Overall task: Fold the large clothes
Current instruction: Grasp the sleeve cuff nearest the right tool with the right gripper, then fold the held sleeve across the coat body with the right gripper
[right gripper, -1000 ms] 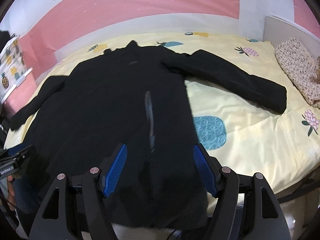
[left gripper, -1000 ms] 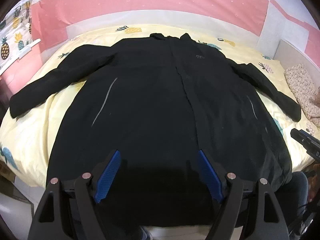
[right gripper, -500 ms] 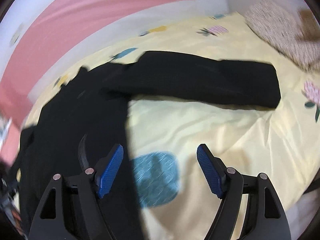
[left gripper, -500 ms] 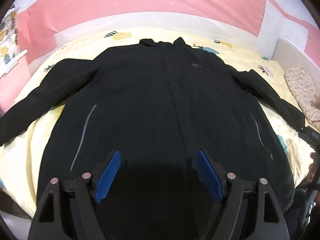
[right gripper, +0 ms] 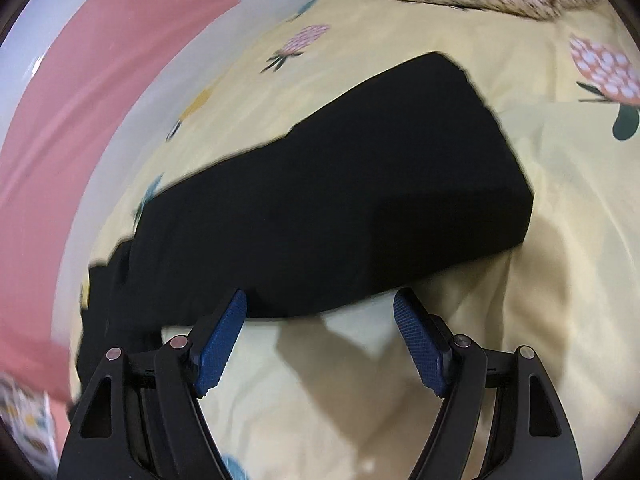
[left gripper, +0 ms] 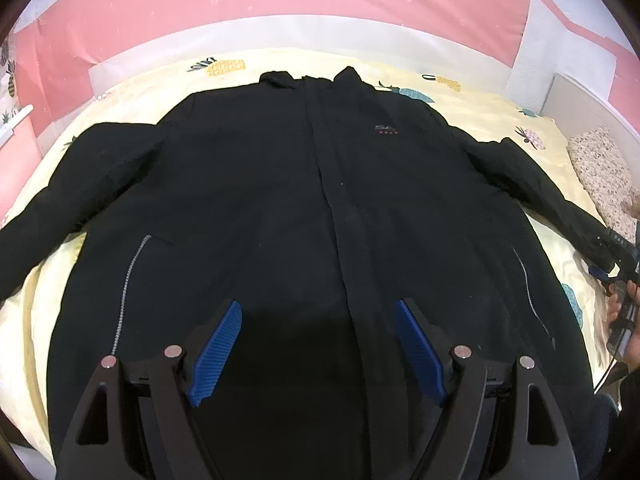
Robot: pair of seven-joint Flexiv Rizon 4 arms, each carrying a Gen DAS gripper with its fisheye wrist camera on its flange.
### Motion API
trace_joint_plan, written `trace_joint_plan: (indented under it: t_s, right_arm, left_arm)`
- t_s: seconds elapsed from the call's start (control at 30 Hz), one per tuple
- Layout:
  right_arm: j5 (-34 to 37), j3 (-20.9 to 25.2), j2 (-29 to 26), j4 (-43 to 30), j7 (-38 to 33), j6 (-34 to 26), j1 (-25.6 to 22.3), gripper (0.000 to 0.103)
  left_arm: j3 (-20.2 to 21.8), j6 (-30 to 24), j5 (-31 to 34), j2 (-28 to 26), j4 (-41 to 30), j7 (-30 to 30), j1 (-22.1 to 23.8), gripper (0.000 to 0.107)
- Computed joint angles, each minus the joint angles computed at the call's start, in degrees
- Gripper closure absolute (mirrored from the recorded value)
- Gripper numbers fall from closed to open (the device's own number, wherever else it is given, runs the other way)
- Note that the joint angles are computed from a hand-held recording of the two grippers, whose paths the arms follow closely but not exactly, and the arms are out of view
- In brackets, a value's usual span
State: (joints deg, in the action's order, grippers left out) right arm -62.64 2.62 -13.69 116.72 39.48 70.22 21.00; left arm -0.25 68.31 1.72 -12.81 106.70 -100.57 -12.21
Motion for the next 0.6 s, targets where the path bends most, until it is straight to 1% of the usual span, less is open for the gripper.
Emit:
trace_joint_plan:
  t_s: [0.07,0.17,0.2,0.23,0.27,0.3,0.33,0.47,0.53,0.6]
  right_arm:
    - [-4.12,-1.63,0.14,0.28,4.82,0.86,-0.34,0.027]
    - [-5.75,-1.73,0.03,-0.19,7.45,-0.15,-1.44,0.027]
    - [-4.64,-1.22,0.12,-0.34,7.14,-1.33,-1.57,0.037]
    - [-1.14,-0.13,0.36,-0.61,4.78,-3.83,-1.57,0.057]
    - [-1.38,-0.23,0.61,-0.45,5.12,-3.62,-1.72,0.063]
    - [-2.88,-0.62,0.76,-0.51,6.16,-2.5,-1.96,0.072]
    - [-2.42,-0.29,1.14,-0.92,4.79,-3.21,-2.01,0.074]
    - [-2.85,1.3,3.24,-4.14,-1.87,-8.63,-0.74,0.078]
    - [-4.47,2.03,3.72,-7.72,-5.21,-11.27,0.38,0.078]
    - [-5.97,2.34,2.52,-12.58,-8.65,-12.87,1.62,0.078]
  left_arm:
    - [0.07,-0.27,-0.08,-0.32,-0.22,-0.06,0.12,0.026]
    - [0.52,-0.51,0.74,-0.73,-0.73,-0.89,0.0,0.026]
    - [0.65,-0.58,0.93,-0.82,-0.85,-1.13,0.01,0.026]
    - [0.76,-0.61,1.12,-0.85,-0.92,-1.36,0.02,0.026]
    - [0.9,-0.62,1.35,-0.89,-1.06,-1.57,0.06,0.026]
    - [1.09,-0.57,1.66,-0.8,-1.05,-1.91,0.07,0.026]
    - [1.25,-0.37,1.89,-0.65,-0.95,-2.22,0.13,0.026]
    - [1.48,0.6,1.93,-0.03,-0.29,-2.72,0.81,0.026]
    - [1.54,1.24,1.66,0.42,0.23,-2.92,1.2,0.026]
    - [1.55,2.17,1.14,1.06,1.07,-3.09,1.65,0.026]
